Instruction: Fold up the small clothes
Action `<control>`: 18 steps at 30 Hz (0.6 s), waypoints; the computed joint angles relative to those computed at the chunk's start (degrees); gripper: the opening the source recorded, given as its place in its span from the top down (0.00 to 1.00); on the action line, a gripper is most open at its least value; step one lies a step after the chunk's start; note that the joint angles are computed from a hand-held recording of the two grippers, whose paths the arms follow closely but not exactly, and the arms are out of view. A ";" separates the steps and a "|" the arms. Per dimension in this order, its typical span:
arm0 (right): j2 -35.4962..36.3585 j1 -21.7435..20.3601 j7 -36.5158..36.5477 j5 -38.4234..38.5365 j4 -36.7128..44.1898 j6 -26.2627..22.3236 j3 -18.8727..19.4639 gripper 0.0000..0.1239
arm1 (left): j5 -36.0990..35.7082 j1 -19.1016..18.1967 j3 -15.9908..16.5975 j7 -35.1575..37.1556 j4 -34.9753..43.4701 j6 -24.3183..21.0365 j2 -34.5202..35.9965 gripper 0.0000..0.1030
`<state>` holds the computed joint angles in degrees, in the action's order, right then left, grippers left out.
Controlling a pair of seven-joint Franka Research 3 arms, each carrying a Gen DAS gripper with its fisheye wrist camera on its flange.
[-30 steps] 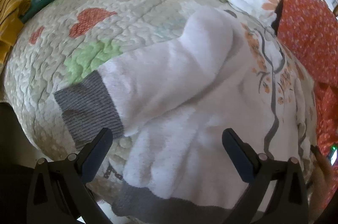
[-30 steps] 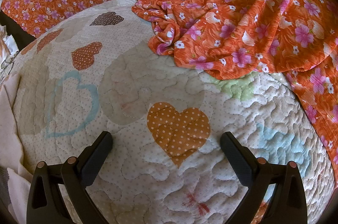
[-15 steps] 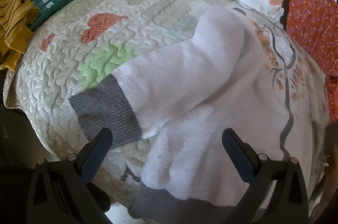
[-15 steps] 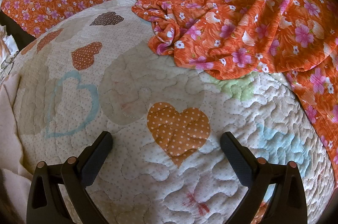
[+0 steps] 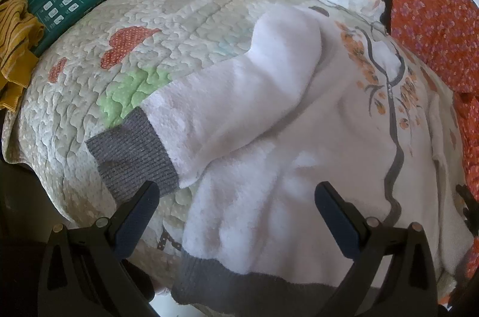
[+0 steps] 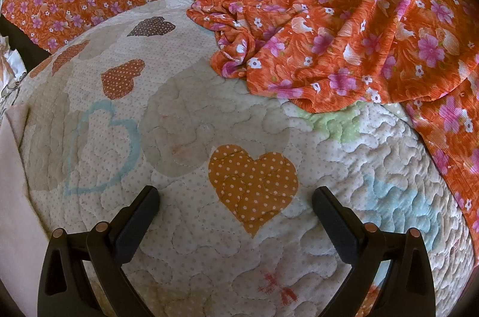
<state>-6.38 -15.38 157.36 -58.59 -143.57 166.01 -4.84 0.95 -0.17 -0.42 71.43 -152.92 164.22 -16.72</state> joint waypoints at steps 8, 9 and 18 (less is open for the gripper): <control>0.00 0.01 -0.05 0.06 0.00 0.00 -0.01 0.17 | 0.82 -0.15 -0.11 -0.32 -0.95 -0.27 -1.51 0.00; 0.00 0.01 -0.05 0.06 0.00 0.00 -0.01 0.17 | 0.87 -0.16 -0.13 -0.29 -1.14 -0.42 -1.83 0.00; 0.28 0.66 0.77 0.26 0.65 -1.62 0.60 0.17 | 0.17 -1.10 0.32 -0.26 -1.52 -1.80 -2.74 0.00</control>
